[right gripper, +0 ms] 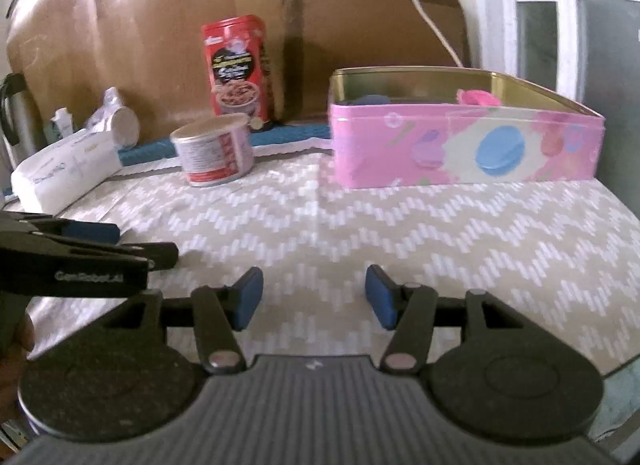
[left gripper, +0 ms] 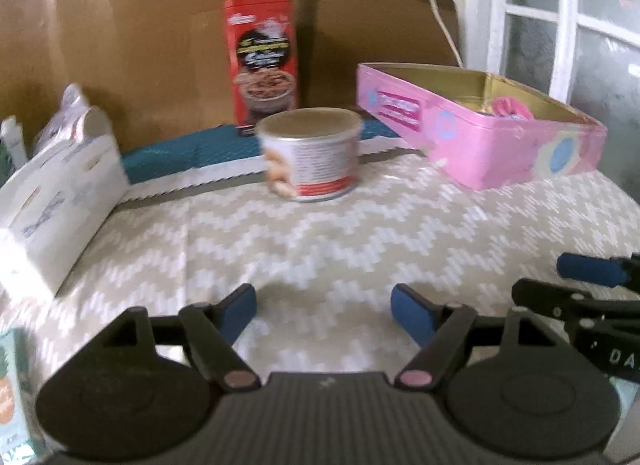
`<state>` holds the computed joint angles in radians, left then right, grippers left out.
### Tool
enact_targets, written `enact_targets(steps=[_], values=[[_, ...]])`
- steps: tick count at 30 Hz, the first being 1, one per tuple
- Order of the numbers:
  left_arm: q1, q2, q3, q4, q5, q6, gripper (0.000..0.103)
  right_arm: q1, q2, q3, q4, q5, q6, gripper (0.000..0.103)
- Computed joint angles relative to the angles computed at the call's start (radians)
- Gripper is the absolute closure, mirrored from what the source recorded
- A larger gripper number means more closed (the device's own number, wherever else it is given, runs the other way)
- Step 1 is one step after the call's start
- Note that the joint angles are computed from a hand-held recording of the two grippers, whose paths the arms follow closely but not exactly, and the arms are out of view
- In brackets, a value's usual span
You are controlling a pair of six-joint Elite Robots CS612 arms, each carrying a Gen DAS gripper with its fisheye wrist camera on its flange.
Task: Organize soft objects
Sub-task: 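Move both tools toward the teal pineapple card on the cloth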
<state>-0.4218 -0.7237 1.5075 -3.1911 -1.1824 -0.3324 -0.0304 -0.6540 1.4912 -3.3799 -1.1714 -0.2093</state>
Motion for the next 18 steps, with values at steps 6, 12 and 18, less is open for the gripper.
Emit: enact_targets(steps=[6, 12, 18], values=[[0.028, -0.019, 0.037, 0.010, 0.066, -0.067, 0.025, 0.019, -0.001, 0.004, 0.011, 0.020, -0.078, 0.042], [0.045, -0.048, 0.110, -0.047, 0.063, -0.085, 0.022, 0.037, -0.001, -0.003, 0.051, 0.077, -0.133, 0.042], [0.038, -0.068, 0.176, -0.119, 0.071, -0.066, 0.021, 0.063, 0.009, -0.006, 0.047, 0.138, -0.204, 0.042]])
